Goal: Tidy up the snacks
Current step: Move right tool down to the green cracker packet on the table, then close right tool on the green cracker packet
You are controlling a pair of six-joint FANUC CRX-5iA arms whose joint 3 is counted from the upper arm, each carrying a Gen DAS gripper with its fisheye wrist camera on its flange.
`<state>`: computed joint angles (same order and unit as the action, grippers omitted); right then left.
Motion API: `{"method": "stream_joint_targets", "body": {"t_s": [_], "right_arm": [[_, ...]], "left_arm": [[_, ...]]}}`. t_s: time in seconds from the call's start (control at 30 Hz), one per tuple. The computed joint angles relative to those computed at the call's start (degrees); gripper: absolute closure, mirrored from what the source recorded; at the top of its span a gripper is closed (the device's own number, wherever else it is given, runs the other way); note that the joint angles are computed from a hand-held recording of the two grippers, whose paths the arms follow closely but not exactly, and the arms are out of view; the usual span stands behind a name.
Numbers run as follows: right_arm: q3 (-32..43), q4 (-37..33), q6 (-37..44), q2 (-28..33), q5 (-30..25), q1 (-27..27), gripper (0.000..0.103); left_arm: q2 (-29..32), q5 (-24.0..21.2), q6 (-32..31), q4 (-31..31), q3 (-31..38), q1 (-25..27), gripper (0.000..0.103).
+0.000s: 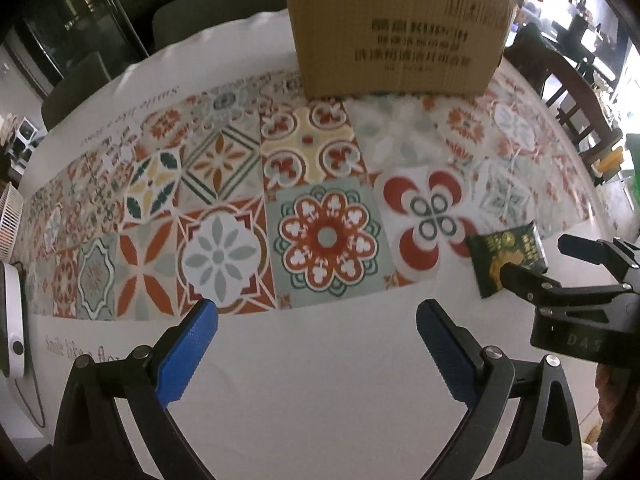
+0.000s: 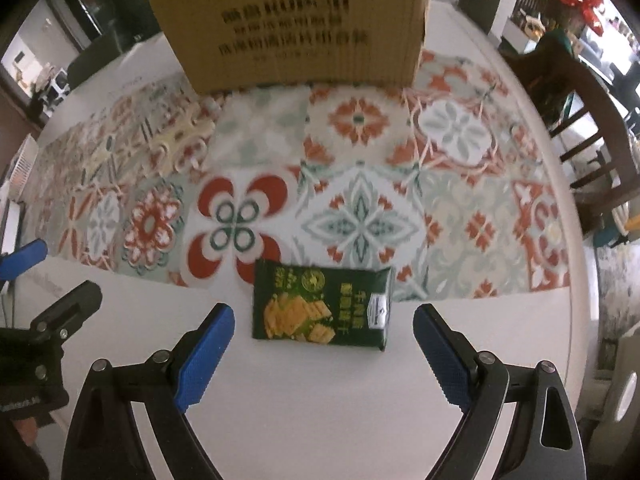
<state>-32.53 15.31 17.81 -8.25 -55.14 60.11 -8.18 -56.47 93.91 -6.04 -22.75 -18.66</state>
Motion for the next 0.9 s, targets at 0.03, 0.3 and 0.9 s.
{"method": "stream_joint_targets", "body": {"t_s": [0.03, 0.3, 0.9], "right_arm": [[0.14, -0.58, 0.23, 0.46, 0.01, -0.21, 0.011], [1.08, -2.23, 1.09, 3.92, 1.56, -1.6, 0.011], [0.42, 3.2, -1.88, 5.51, 0.95, 1.36, 0.029]], "left_arm": [[0.39, -0.26, 0.32, -0.28, 0.06, -0.15, 0.002], [2.13, -1.17, 2.19, -0.24, -0.24, 0.42, 0.002], [4.02, -0.65, 3.46, -1.74, 0.76, -0.32, 0.002]]}}
